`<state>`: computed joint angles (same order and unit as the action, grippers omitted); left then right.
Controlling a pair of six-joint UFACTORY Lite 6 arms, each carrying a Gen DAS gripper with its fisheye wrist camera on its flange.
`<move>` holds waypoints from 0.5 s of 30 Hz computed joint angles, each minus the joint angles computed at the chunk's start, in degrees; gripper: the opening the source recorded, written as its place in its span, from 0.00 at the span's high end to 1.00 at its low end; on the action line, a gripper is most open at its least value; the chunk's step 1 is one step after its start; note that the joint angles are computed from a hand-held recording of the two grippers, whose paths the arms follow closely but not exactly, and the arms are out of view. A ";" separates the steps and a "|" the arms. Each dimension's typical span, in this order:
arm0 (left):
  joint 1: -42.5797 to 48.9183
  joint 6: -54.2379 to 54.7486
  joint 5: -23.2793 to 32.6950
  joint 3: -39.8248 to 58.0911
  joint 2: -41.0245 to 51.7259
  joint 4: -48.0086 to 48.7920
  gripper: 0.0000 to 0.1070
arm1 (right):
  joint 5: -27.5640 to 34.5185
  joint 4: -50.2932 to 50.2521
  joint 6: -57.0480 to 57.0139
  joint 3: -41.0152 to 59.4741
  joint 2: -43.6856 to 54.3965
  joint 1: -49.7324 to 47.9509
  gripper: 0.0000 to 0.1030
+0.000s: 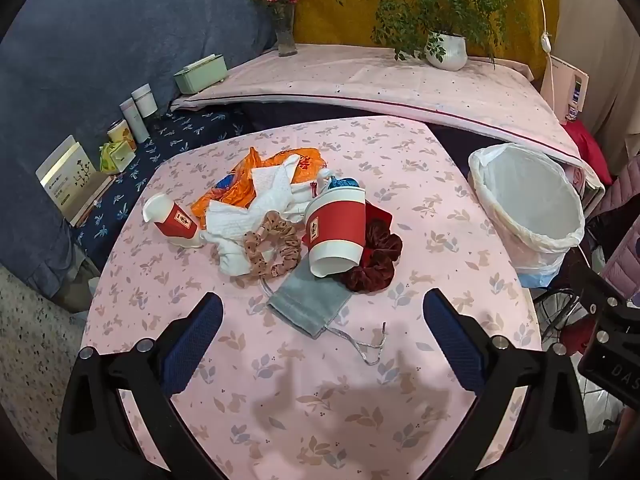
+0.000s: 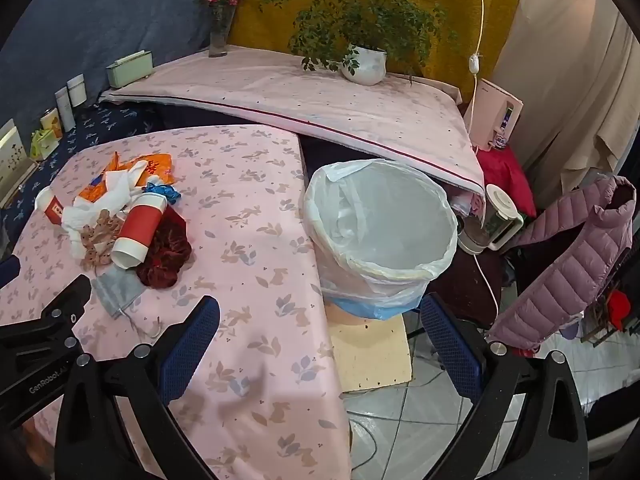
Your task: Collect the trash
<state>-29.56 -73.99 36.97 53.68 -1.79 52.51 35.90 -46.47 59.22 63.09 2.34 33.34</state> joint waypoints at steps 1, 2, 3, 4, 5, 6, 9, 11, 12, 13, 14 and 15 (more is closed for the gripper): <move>-0.10 -1.26 -0.18 -0.35 -0.23 1.06 0.10 | 0.01 -0.10 0.14 0.03 0.01 0.10 0.06; -0.07 -1.24 -0.19 -0.38 -0.23 0.96 0.10 | 0.09 -0.08 0.18 0.10 0.05 0.21 0.06; -0.03 -1.10 -0.18 -0.41 -0.25 0.77 0.10 | 0.24 0.11 0.05 0.26 0.14 0.29 0.06; -0.03 -1.03 -0.09 -0.44 -0.29 0.65 0.10 | 0.28 0.16 -0.01 0.31 0.17 0.38 0.06; -0.06 -0.98 0.00 -0.52 -0.39 0.54 0.10 | 0.32 0.26 -0.15 0.38 0.24 0.47 0.06; -0.12 -0.91 0.16 -0.59 -0.49 0.38 0.10 | 0.39 0.47 -0.45 0.49 0.37 0.54 0.06; -0.35 -0.44 0.63 -0.84 -0.83 -0.51 0.10 | 0.12 1.36 -1.74 0.62 0.57 0.56 0.06; 0.57 0.17 -0.31 -2.14 -1.79 -0.52 0.10 | 0.24 1.75 -1.99 0.93 0.88 0.98 0.06; 0.55 0.31 -0.27 -2.33 -1.92 -0.65 0.10 | 0.06 1.94 -2.44 1.16 1.07 0.73 0.06; 0.52 0.42 -0.16 -2.48 -2.05 -0.76 0.10 | -0.33 2.35 -3.14 1.07 1.03 0.38 0.06; 0.50 0.46 -0.08 -2.63 -2.19 -0.87 0.10 | -0.76 2.79 -3.93 0.95 0.94 -0.05 0.06; 0.51 0.58 0.30 -2.40 -2.44 -1.58 0.10 | -1.24 3.18 -4.76 0.79 0.81 -0.56 0.06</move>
<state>-29.05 -73.41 37.27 51.28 -4.23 50.93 34.66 -43.29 54.46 63.88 3.15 32.78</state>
